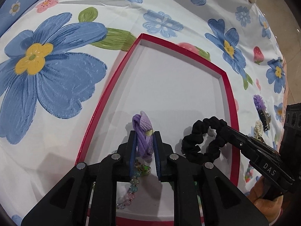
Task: Organize jewelry
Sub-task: 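Carry the hair tie and scrunchie into the red tray and release both, then move both open tools back over the remaining jewelry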
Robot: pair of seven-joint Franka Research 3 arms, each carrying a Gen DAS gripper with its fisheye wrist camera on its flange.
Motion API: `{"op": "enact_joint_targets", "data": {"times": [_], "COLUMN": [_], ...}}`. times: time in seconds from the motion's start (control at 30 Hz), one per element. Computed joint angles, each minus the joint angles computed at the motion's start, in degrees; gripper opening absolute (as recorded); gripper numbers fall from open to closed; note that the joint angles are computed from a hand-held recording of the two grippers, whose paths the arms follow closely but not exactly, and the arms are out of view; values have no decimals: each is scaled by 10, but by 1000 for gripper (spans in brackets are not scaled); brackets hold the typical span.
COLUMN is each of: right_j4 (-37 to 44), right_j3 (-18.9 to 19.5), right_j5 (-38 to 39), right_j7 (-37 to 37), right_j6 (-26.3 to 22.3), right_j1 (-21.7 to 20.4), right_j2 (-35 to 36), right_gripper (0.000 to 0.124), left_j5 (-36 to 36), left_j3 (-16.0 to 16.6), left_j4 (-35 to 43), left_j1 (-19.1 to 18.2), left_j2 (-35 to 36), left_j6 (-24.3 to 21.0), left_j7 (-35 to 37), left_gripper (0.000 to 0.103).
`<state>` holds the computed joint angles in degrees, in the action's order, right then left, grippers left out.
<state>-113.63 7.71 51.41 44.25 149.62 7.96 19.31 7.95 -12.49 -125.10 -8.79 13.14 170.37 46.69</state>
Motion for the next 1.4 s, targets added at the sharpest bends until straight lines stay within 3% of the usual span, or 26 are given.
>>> {"op": "enact_joint_targets", "data": {"times": [0.1, 0.23, 0.4, 0.53, 0.63, 0.9, 1.0, 1.4], "right_j4": [2, 0, -2, -12, -26, -67, -90, -179], "right_j3": [-1, -1, 2, 6, 0, -28, -38, -95], "right_j5": [-10, -12, 5, 51, 82, 116, 135, 165], "right_j7": [3, 8, 0, -30, -55, -79, -97, -132], "right_j6": [3, 3, -3, -20, -30, -38, -40, -17], "right_j1": [4, 3, -3, -17, -19, -18, -21, -44], "right_j2": [1, 0, -7, -26, -44, -88, -111, -199], "right_gripper": [12, 18, 25, 33, 43, 44, 44, 46], "left_j5": [8, 34, 54, 85, 97, 126, 138, 109], "left_j3": [6, 23, 27, 36, 33, 25, 19, -17], "left_j4": [0, -2, -7, -11, -15, -27, -26, 6], "left_j1": [-5, -18, -22, -33, -33, -43, -50, -79], "left_j2": [-1, -6, -16, -27, -34, -59, -69, -59], "left_j6": [-3, -5, -6, -7, -3, 6, 8, 12], "left_j7": [-8, -41, -66, -100, -114, -150, -157, -109], "left_gripper": [16, 29, 34, 48, 49, 50, 54, 56]}}
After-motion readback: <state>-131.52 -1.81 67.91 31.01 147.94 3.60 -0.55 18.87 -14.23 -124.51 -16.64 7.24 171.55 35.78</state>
